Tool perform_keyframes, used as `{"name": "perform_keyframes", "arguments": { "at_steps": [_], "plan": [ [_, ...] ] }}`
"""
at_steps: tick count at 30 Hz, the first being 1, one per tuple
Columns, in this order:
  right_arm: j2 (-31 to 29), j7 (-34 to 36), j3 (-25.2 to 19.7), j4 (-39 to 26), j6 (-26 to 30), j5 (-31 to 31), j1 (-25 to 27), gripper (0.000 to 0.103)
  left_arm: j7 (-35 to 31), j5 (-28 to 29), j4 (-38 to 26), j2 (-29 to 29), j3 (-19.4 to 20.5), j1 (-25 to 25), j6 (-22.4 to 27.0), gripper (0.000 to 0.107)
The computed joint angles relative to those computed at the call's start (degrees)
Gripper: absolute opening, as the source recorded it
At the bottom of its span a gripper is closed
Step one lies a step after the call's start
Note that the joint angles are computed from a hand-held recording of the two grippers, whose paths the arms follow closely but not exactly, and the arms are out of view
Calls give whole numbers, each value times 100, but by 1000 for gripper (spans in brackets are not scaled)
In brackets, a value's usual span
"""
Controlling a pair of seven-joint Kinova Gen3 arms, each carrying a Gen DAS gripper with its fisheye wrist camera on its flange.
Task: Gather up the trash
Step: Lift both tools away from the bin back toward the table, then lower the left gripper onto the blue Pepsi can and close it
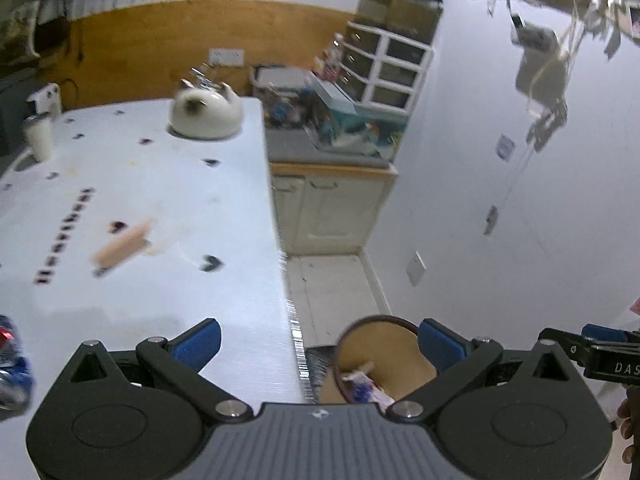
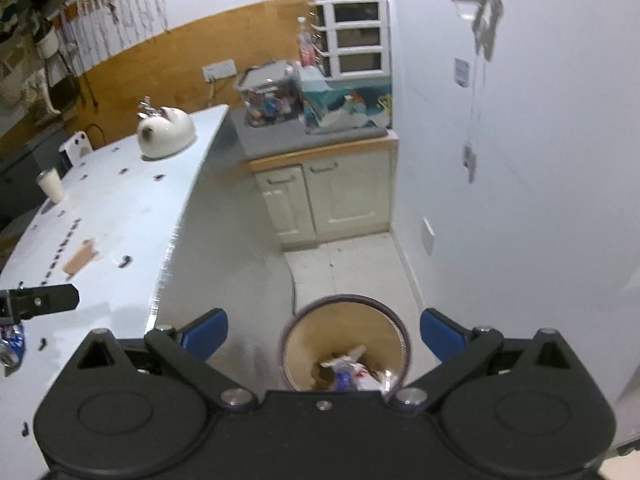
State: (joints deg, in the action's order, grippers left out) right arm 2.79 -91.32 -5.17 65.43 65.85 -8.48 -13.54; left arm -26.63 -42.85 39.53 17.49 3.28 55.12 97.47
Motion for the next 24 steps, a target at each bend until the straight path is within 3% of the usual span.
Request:
{"name": "perform_keyframes", "arguments": {
  "at_steps": [10,18,24],
  "plan": [
    [-242,-881,-504,76,-314,563,-773,103,729,-612,1336,-1166,472,63,502,103],
    [-153,-1801,-873,-36,-383,1263,-1534,103,1275,-515,2435,-2175,910,-468,828,103],
    [227,-2244,-1003,-486,-255,1614,-2211,103,1512,-178,3126,-2949,951,-1007,892,103]
  ]
}}
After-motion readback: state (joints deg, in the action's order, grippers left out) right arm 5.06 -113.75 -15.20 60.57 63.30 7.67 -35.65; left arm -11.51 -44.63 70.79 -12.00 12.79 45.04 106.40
